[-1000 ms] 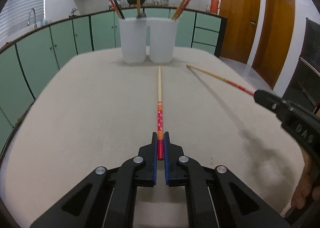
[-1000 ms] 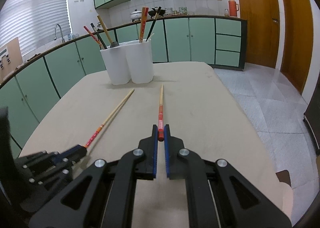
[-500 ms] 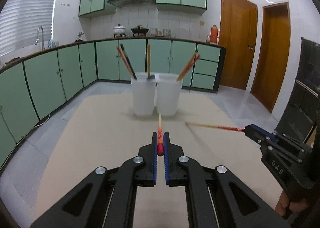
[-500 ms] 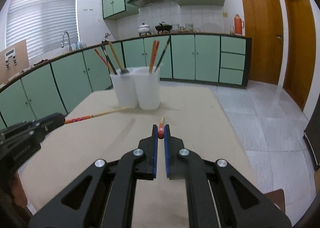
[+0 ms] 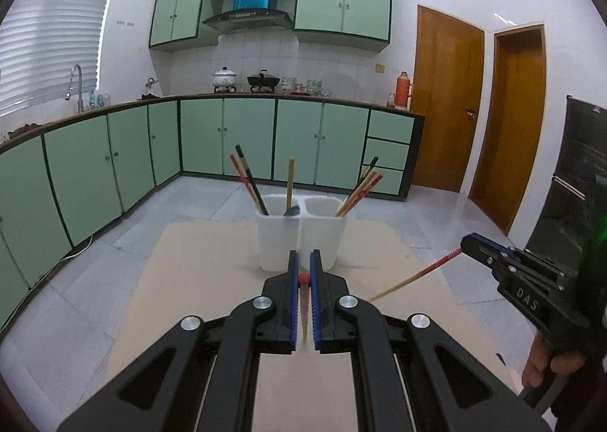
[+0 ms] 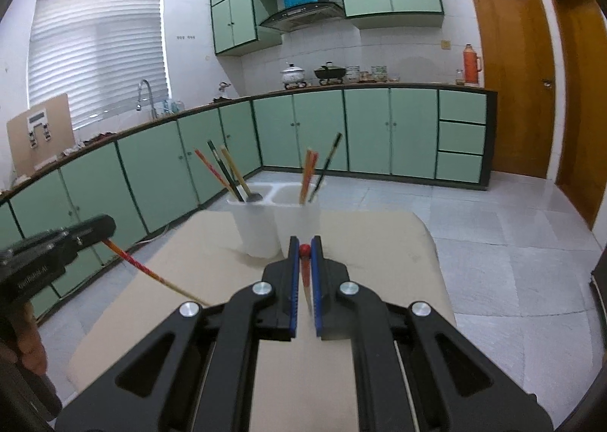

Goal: Organize utensils
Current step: 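Carry both red-patterned chopsticks up over the white holder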

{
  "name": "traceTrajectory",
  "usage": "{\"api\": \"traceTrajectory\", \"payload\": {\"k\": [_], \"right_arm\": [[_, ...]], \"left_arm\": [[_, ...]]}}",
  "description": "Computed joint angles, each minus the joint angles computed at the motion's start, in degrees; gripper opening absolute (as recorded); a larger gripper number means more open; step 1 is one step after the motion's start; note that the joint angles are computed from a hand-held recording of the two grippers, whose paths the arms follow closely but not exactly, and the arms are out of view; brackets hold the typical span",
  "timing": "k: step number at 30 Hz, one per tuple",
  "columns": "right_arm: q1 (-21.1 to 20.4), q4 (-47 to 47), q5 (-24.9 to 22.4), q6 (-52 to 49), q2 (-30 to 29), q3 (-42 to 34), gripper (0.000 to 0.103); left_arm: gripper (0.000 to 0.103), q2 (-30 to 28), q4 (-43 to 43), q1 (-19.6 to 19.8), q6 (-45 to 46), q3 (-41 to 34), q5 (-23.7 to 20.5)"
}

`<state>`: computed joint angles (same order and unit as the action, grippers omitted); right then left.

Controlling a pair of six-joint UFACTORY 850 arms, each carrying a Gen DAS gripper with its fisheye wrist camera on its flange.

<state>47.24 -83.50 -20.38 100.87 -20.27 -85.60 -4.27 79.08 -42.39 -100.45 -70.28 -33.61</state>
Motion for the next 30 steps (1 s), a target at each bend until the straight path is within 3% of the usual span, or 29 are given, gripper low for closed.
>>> {"api": "traceTrajectory", "payload": {"k": [11,15,22,26,30], "right_arm": [[-2.99,32.6,7.02,-33.94,-3.28,-12.18,0.005],[-3.77,37.94,7.79,-40.8,-4.66,-17.18,0.005],[-4.08,35.1,6.04,-43.38,-9.54,-29.18,0.005],[-4.93,41.63,4.54,-51.26,-14.56,-38.35,0.005],[-6.04,50.06,-0.44,-61.24,-23.03,-52.4,0.005]], "left_arm": [[0.006,0.03,1.98,2.48,2.03,-4.0,3.16],[0.006,0.16,3.23,3.14,3.24,-6.2,2.29],[0.006,-0.05,10.96,4.42,1.34,-10.66,-0.82],[0.006,-2.24,13.38,6.01,1.48,-14.75,0.11],[0.006,-5.96,9.16,8.03,6.67,-19.74,2.67]]}}
